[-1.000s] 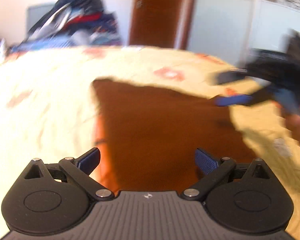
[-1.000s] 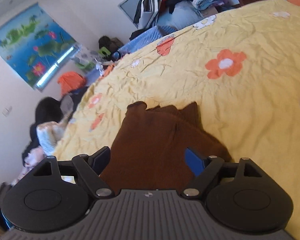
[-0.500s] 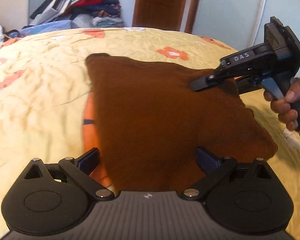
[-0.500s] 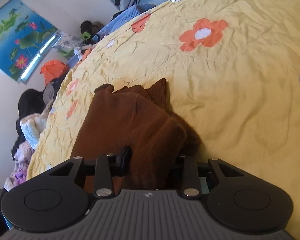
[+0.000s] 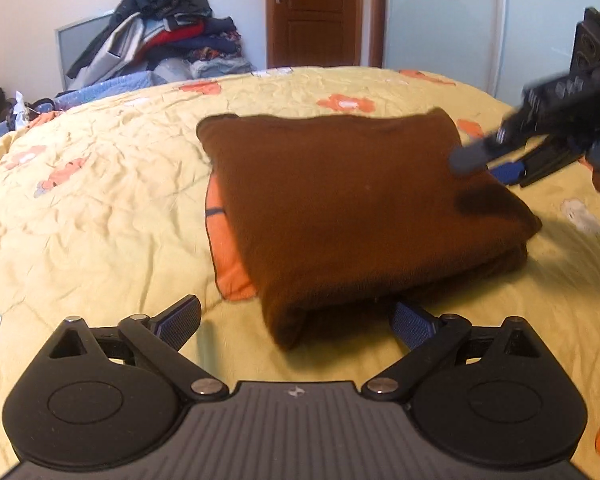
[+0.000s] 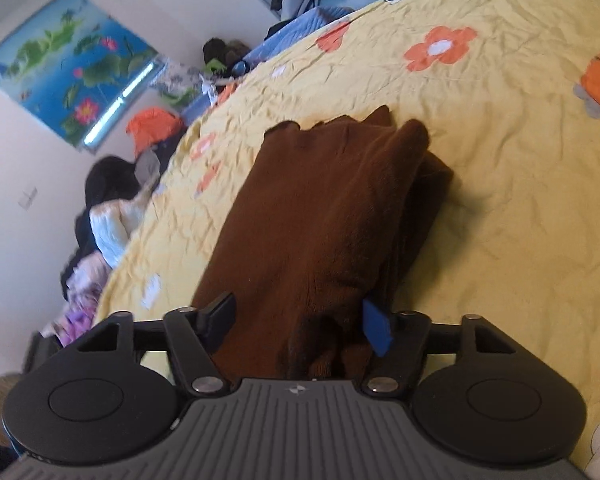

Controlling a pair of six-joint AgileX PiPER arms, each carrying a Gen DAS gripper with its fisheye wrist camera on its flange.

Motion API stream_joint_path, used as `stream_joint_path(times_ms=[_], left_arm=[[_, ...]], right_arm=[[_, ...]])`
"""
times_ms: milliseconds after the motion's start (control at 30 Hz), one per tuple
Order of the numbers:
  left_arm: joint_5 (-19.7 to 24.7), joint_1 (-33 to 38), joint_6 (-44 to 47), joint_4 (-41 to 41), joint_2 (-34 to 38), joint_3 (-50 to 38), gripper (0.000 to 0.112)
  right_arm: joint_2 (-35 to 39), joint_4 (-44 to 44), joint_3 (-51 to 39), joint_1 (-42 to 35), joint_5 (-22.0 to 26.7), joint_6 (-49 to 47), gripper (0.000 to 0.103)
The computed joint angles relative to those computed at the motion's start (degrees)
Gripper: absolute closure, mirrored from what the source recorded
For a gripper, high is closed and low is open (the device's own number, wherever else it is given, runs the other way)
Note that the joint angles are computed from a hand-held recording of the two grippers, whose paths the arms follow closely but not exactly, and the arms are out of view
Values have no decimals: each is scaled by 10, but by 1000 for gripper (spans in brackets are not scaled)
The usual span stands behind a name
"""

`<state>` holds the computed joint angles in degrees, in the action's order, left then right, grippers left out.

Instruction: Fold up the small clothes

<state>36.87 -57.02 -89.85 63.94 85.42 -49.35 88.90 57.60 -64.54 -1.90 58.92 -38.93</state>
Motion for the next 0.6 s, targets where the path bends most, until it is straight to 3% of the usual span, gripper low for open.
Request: stream_joint_path(times_ms=[33, 67, 200, 267, 367, 433, 533, 600], left_arm=[[-12, 11, 8, -8, 2, -5, 38], [-30, 24, 25, -30, -2, -7, 54], [-57, 41, 41, -70, -18, -2, 64], [-61, 42, 41, -77, -19, 1, 75], [-57, 37, 28, -69, -16, 1, 75], [-56, 37, 29, -70, -14, -1, 75], [-55, 37, 36, -77, -16, -1, 75], [-52, 34, 39, -77, -17, 0, 75]], right_arm=[[6, -11, -7, 7, -6, 5, 56], [14, -25, -16, 12, -7, 7, 71], [25, -59, -42, 11, 0, 5, 78], [14, -58, -48, -5, -3, 1, 78], [30, -73, -56, -8, 5, 7, 77], [28, -81, -37, 5, -9, -5, 77], [17, -35, -22, -20, 5, -10, 67], [1, -18, -11, -33, 9, -8, 47]])
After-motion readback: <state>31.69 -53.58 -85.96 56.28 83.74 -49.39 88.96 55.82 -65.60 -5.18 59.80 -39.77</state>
